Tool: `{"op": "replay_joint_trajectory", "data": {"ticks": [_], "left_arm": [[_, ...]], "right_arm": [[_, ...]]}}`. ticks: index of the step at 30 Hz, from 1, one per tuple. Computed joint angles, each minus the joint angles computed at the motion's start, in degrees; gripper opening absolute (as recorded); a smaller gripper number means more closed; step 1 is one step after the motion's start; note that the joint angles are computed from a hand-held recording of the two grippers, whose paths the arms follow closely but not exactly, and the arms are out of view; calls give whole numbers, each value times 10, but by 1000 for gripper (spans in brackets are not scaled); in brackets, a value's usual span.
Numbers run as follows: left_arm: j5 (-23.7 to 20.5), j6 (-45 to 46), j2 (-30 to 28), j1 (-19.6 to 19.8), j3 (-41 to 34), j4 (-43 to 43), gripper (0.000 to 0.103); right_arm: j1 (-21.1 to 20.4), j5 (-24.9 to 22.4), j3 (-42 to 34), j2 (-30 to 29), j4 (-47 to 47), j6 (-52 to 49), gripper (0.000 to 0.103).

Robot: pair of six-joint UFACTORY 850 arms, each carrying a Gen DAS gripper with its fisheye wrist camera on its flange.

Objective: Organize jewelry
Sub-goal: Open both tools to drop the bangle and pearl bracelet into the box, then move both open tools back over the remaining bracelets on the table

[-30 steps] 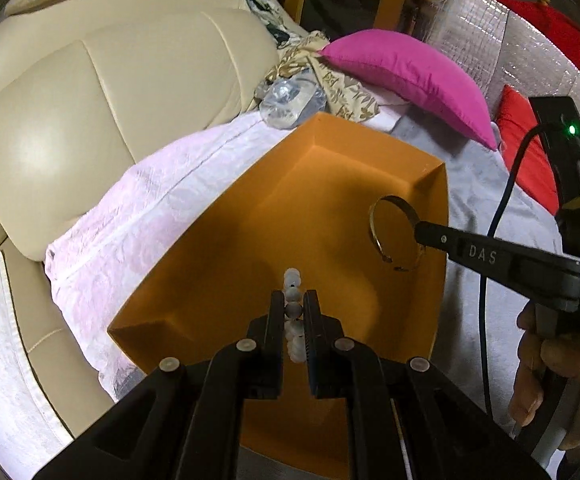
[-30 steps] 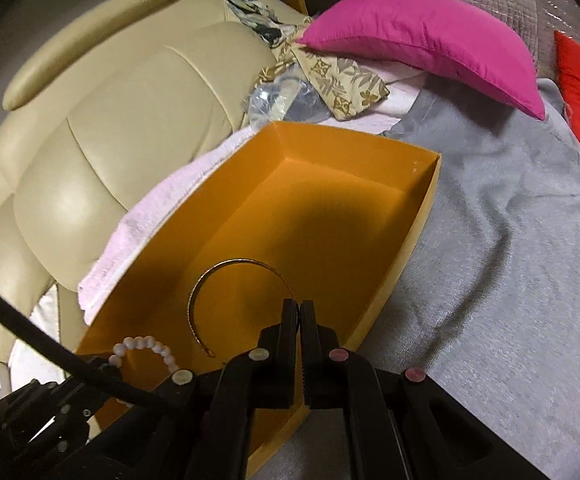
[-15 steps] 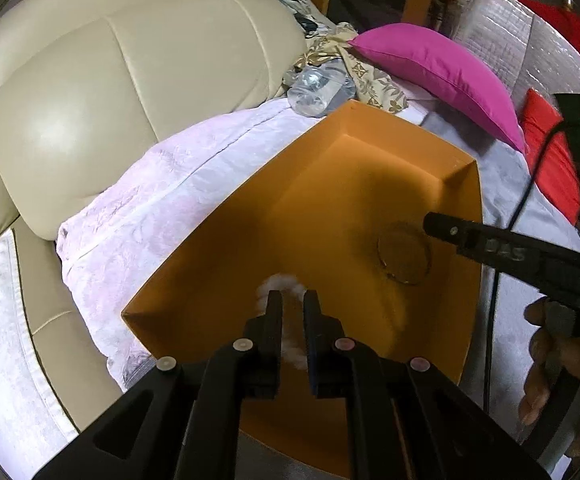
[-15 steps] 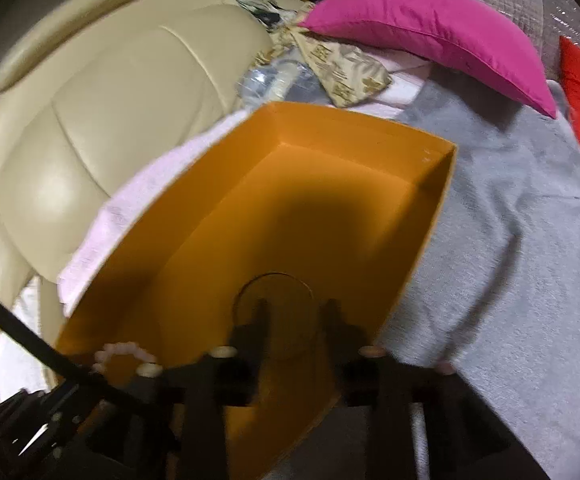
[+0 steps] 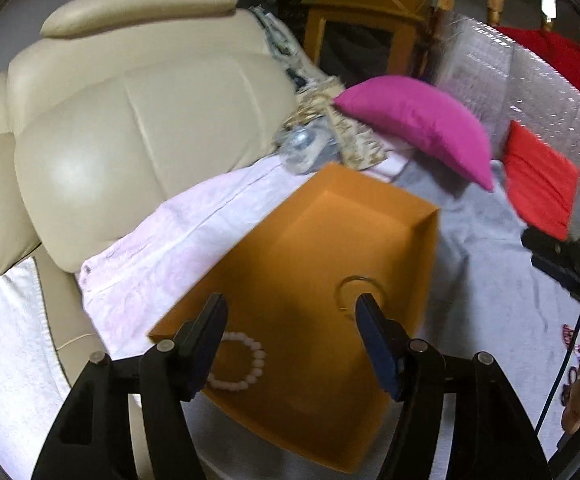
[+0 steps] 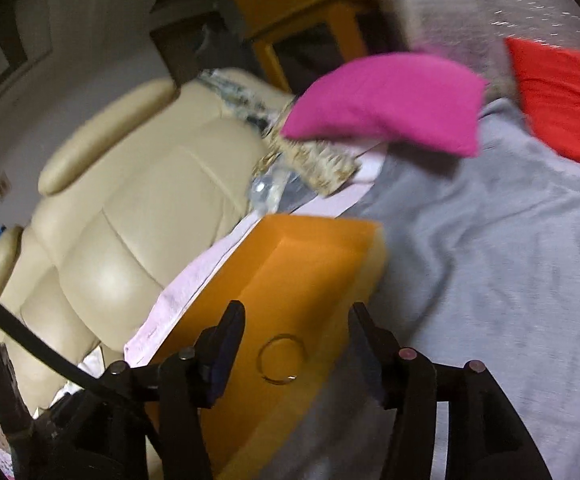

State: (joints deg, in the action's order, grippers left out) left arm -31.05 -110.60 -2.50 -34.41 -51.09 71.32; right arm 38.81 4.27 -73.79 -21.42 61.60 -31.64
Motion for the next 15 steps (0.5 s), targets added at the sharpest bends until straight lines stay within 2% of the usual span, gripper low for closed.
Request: {"op": "replay_joint_trajectory", "data": {"ticks": [2, 7, 14, 15], "left_arm": [[-2, 1, -7, -17, -11, 1, 67], [5, 33, -61, -67, -65, -10, 68], [24, 110, -143, -124, -137, -62, 68], [23, 121, -156, -132, -148, -71, 68]], "right_arm": [[-8, 16, 44, 35, -86, 92, 59], [-35, 49, 157, 120, -140, 156, 61], [-95, 64, 309, 230, -116, 156, 61], [-104, 71, 332, 247, -88, 132, 61]]}}
